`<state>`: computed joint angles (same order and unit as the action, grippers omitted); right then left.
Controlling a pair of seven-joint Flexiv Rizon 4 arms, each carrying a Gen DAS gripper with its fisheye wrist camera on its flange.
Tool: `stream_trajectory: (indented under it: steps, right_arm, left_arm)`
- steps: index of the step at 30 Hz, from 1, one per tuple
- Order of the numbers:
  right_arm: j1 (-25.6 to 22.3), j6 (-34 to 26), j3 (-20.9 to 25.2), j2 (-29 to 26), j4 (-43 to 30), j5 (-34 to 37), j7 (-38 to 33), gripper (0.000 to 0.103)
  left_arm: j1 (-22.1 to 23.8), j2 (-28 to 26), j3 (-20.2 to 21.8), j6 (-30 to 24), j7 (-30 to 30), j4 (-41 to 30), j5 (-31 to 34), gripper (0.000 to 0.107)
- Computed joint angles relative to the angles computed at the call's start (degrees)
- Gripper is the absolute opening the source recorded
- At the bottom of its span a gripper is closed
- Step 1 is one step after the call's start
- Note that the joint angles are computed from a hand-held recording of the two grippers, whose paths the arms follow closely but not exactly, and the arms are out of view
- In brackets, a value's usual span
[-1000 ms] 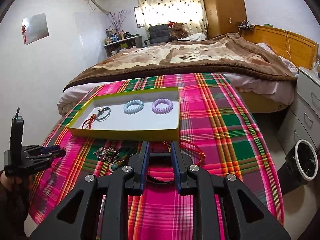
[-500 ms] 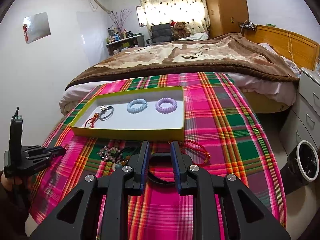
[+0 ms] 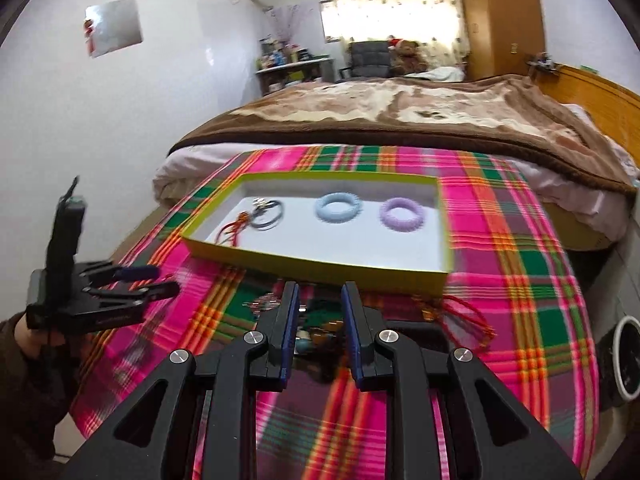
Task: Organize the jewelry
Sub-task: 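Lift the gold ring with the left gripper while the right grasps the pink rhinestone clip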
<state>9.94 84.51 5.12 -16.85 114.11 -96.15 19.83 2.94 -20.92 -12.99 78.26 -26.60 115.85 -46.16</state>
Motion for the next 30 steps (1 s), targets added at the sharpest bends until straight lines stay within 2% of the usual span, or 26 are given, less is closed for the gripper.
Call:
stream_trajectory:
  steps: [1, 2, 5, 7, 10, 11, 12, 15, 18, 21, 24, 25, 26, 27, 28, 30]
  right_arm:
    - [0.18, 0.31, 0.07, -0.50, -0.29, 0.85, -0.91, 0.022]
    - [0.45, 0.94, 0.05, -1.34, -0.79, 2.36, -2.58, 0.022]
    - [1.87, 2.29, -0.41, -2.82, -1.23, 8.09, -9.15, 0.022]
    - [2.57, 5.34, -1.24, -4.11, -1.84, 10.82, -12.90, 0.022]
    - [2.87, 5.74, 0.86, -6.09, -2.26, 21.09, -25.04, 0.022]
    - [1.47, 5.40, 4.03, -7.36, -2.67, 27.14, -32.82, 0.022]
    - [-0.41, 2.95, 8.27, -8.42, -3.30, 33.45, -40.36, 0.022]
    - [-2.52, -5.22, 14.56, -10.27, -5.79, 42.71, -52.87, 0.022]
    - [-3.46, -8.97, 17.80, -11.60, -7.65, 49.48, -61.88, 0.022]
    - [-2.14, -9.54, 16.32, -11.74, -8.25, 52.05, -64.20, 0.022]
    - [-3.89, -10.33, 19.62, -13.86, -10.63, 58.94, -70.64, 0.022]
    - [-4.01, -10.77, 20.18, -14.35, -11.23, 60.40, -72.32, 0.024]
    - [-3.50, -11.33, 19.85, -14.39, -11.50, 61.09, -73.14, 0.037]
    - [-3.32, -12.45, 20.26, -14.67, -12.09, 62.35, -74.58, 0.046]
    - [-3.83, -13.44, 21.69, -15.19, -12.77, 64.36, -76.99, 0.058]
    - [-3.41, -14.04, 22.31, -15.41, -13.11, 66.27, -80.02, 0.059]
  left_arm:
    - [-0.23, -0.05, 0.16, 0.36, -0.06, -0.04, 0.35, 0.028]
    - [0.03, 0.03, -0.20, 0.07, 0.39, -0.04, 0.08, 0.023]
    - [0.07, 0.18, -0.55, 0.48, 1.35, 0.26, -0.52, 0.024]
    - [0.42, 0.39, -1.17, 0.40, 2.45, 0.51, -1.64, 0.024]
    - [0.74, 0.71, -1.73, 0.19, 3.98, 0.66, -3.70, 0.024]
    - [0.63, 0.71, -1.57, -0.23, 4.29, 0.57, -4.09, 0.024]
    - [0.35, 0.77, -1.23, -0.22, 4.41, 0.65, -4.31, 0.024]
    - [-0.03, 1.05, -0.76, -1.00, 5.44, 0.80, -5.42, 0.024]
    - [-0.36, 1.32, -0.49, -1.43, 6.72, 0.80, -7.40, 0.024]
    - [-1.06, 1.35, 0.56, -2.35, 6.65, 0.67, -7.81, 0.024]
    - [-1.62, 1.22, 1.48, -2.96, 5.83, 0.46, -7.13, 0.024]
    - [-1.68, 1.21, 1.52, -2.91, 5.83, 0.40, -7.21, 0.024]
    - [-1.68, 1.25, 1.47, -2.91, 6.01, 0.38, -7.43, 0.024]
    - [-1.62, 1.33, 1.38, -3.08, 6.29, 0.44, -7.76, 0.024]
    - [-1.73, 1.28, 1.62, -3.34, 6.03, 0.35, -7.57, 0.024]
    - [-1.84, 1.21, 1.81, -3.42, 5.97, 0.36, -7.47, 0.024]
